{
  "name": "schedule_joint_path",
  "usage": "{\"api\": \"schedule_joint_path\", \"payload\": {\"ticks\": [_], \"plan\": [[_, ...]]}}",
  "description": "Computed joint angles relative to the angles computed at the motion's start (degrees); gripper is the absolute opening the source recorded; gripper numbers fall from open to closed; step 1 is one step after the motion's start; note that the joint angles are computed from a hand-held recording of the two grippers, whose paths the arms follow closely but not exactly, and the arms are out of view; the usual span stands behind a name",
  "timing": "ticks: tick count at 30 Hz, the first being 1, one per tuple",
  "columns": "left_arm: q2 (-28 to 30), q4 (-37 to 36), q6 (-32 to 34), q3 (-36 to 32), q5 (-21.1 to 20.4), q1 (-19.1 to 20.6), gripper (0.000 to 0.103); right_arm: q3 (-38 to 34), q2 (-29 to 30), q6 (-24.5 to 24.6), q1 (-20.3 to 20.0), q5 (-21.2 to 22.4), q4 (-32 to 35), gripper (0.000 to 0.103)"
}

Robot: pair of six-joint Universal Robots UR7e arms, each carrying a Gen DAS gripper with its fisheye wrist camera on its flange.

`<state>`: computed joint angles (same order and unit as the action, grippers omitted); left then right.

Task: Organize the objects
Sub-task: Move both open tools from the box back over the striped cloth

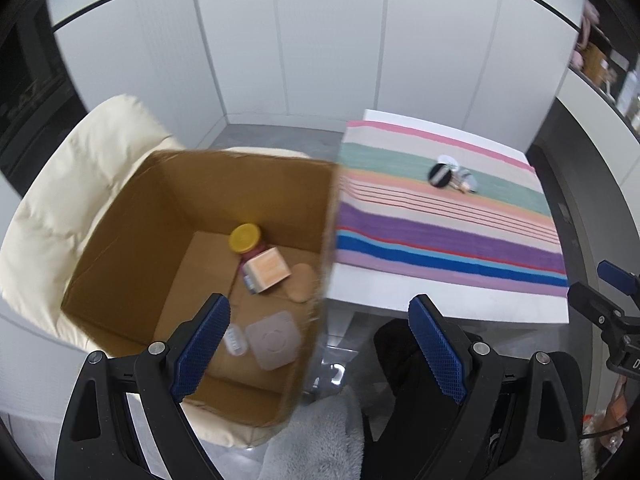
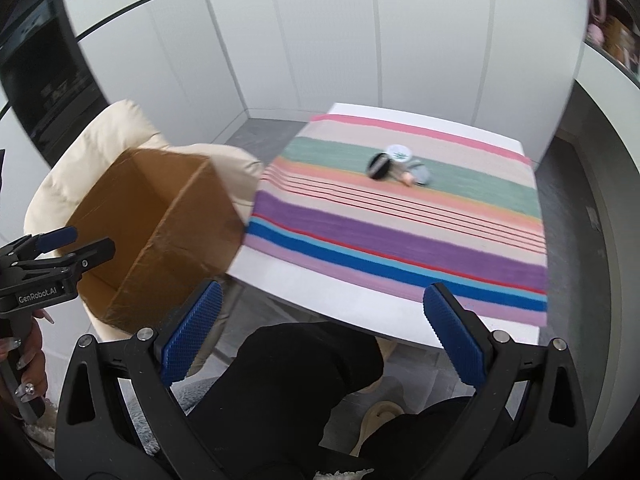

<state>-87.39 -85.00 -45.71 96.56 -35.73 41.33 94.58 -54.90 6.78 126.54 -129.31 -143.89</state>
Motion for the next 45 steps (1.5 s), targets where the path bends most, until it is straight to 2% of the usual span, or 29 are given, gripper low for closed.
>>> {"api": "schedule_joint_path", "payload": {"ticks": [5,12,25,34,37,42,45], "plan": [[2.48,-4.05,3.93,-0.07,-1.43,-0.20,0.092,2.65,-3.43,1.71,-1.18,-1.69,-0.33,0.102],[6.83,-9.43,8.74,-1.44,-6.08,0.70,0.092,5.13,-6.63,2.97,-2.75,-3.97,-0.48,0.102],[15.07,-11.25,14.00,-6.38,-10.83,2.89,0.092,7.53,-9.68,4.06,-7.57,-4.58,-0.60,0.102],[21.02,-14.25,17.28,-11.96,-10.74,5.72,0.092,4.34,-6.55,1.04,-11.96,-3.21,-1.50,0.102],[24.32,-15.84,20.05,-14.57,-9.72,6.85,0.092,2.53,-4.78,-0.92,-13.28,-3.05,-2.30,0.102],[30.06,-17.69,24.43,-19.46,-11.23,9.30,0.092,-1.68,-0.76,-4.25,-16.17,-1.74,-4.96,0.102],[33.23,-20.14,27.95,-21.65,-10.40,10.51,0.092,-5.04,2.40,-6.17,-18.04,-0.11,-6.64,0.102]]}}
